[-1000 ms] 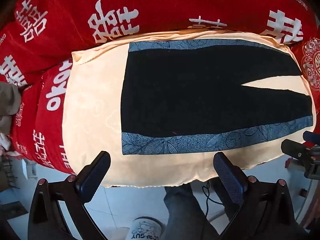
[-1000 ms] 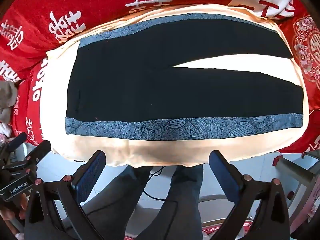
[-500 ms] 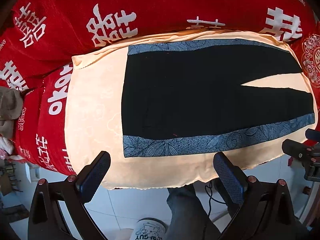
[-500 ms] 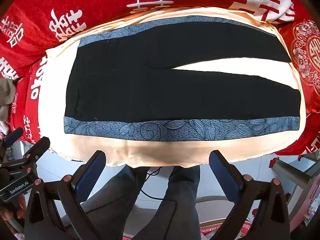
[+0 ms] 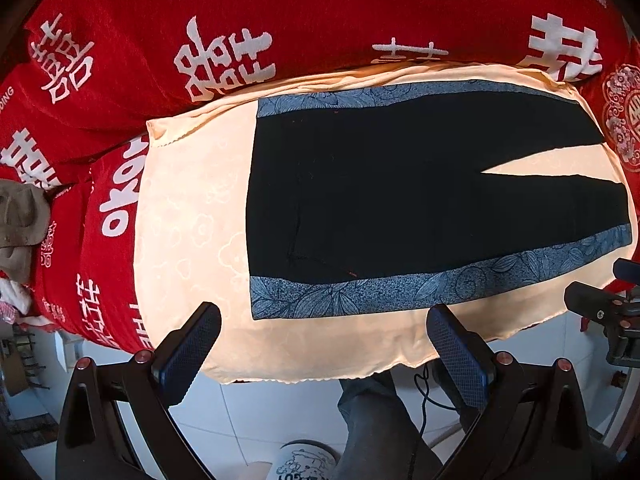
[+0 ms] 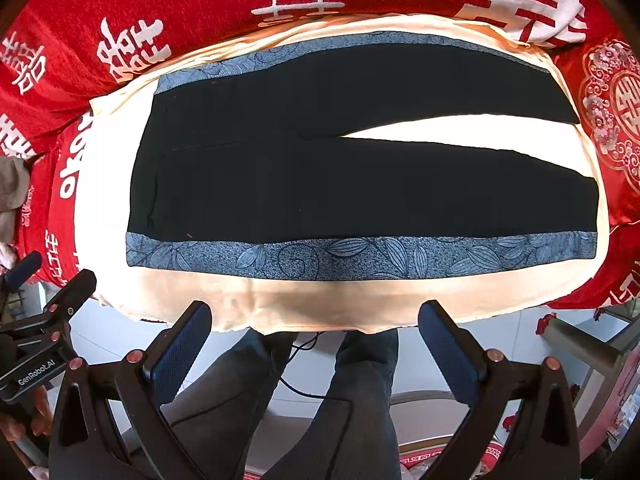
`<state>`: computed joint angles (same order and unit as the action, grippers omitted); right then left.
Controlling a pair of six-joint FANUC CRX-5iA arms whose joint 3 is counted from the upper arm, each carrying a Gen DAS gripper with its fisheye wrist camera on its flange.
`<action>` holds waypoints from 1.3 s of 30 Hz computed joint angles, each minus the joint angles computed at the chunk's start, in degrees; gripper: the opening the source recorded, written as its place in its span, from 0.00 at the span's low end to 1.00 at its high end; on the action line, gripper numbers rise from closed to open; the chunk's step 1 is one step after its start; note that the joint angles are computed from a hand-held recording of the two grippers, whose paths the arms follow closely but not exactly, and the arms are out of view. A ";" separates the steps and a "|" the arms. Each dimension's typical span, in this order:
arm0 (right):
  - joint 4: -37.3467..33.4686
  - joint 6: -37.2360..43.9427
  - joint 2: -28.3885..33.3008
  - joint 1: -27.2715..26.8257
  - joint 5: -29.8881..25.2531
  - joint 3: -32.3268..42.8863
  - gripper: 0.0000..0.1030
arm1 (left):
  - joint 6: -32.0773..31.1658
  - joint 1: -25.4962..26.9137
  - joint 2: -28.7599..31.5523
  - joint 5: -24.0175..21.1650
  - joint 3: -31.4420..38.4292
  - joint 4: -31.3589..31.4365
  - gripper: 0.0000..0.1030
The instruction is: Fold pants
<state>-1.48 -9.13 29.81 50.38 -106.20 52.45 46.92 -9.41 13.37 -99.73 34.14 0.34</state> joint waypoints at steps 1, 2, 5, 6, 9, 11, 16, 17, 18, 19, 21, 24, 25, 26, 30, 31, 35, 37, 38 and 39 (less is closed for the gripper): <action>0.05 -0.03 0.02 0.04 -0.05 0.02 1.00 | -0.04 0.00 0.02 0.05 0.05 0.08 1.00; 0.08 -0.05 0.10 0.08 -0.17 0.12 1.00 | -0.11 -0.01 0.00 0.14 0.06 0.10 1.00; 0.09 -0.12 0.22 0.11 -0.40 0.35 1.00 | -0.18 -0.03 -0.06 0.30 -0.01 0.02 1.00; 0.14 -0.16 0.35 0.14 -0.64 0.61 1.00 | -0.18 -0.03 -0.06 0.30 -0.01 0.02 1.00; 0.14 -0.27 0.83 0.17 -1.61 1.51 1.00 | -0.24 0.02 -0.04 0.20 -0.02 0.08 1.00; 0.00 -0.52 1.18 0.17 -2.41 2.19 1.00 | -0.27 0.02 0.13 0.09 0.10 0.19 1.00; -0.06 -0.84 1.62 0.16 -3.50 3.12 1.00 | -0.39 -0.14 0.12 0.32 0.02 0.67 1.00; 0.00 -0.78 1.78 0.15 -3.78 3.44 1.00 | -0.44 -0.16 0.11 0.37 0.00 0.70 1.00; 0.03 -0.66 2.14 0.12 -4.24 4.09 1.00 | -0.50 -0.15 0.07 0.43 -0.06 0.78 1.00; 0.07 -0.51 2.38 0.09 -4.57 4.55 1.00 | -0.55 -0.13 0.05 0.48 -0.09 0.87 1.00; 0.20 -0.27 2.99 0.11 -5.30 5.66 1.00 | -0.60 -0.17 -0.06 0.69 -0.21 0.87 1.00; 0.27 0.08 3.59 0.05 -6.07 6.71 1.00 | -0.49 -0.36 -0.38 1.54 -0.37 0.34 1.00; 0.28 0.11 3.76 0.04 -6.26 7.00 1.00 | -0.42 -0.39 -0.49 1.97 -0.41 0.19 1.00; 0.31 0.12 3.94 0.02 -6.44 7.31 1.00 | -0.42 -0.35 -0.57 2.21 -0.45 0.21 1.00; 0.15 -0.20 4.02 -0.04 -6.33 7.47 1.00 | -0.85 -0.19 -0.75 2.57 -0.59 0.21 1.00; 0.16 -0.26 3.90 -0.01 -6.16 7.24 1.00 | -0.95 -0.20 -0.76 2.59 -0.60 0.14 1.00; 0.46 -0.07 3.89 0.17 -5.95 7.15 1.00 | -1.15 -0.18 -0.91 2.78 -0.72 0.22 1.00; 0.59 0.08 4.00 0.20 -6.08 7.35 1.00 | -1.09 -0.21 -0.82 2.68 -0.62 0.21 1.00; 0.67 0.07 3.91 0.22 -6.05 7.22 1.00 | -1.09 -0.21 -0.82 2.68 -0.62 0.21 1.00; 0.71 0.02 3.90 0.23 -6.12 7.21 1.00 | -1.15 -0.22 -0.83 2.65 -0.61 0.18 1.00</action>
<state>-0.77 -9.11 33.71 50.61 -112.33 59.66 45.77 -9.63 12.53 -97.07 33.54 0.52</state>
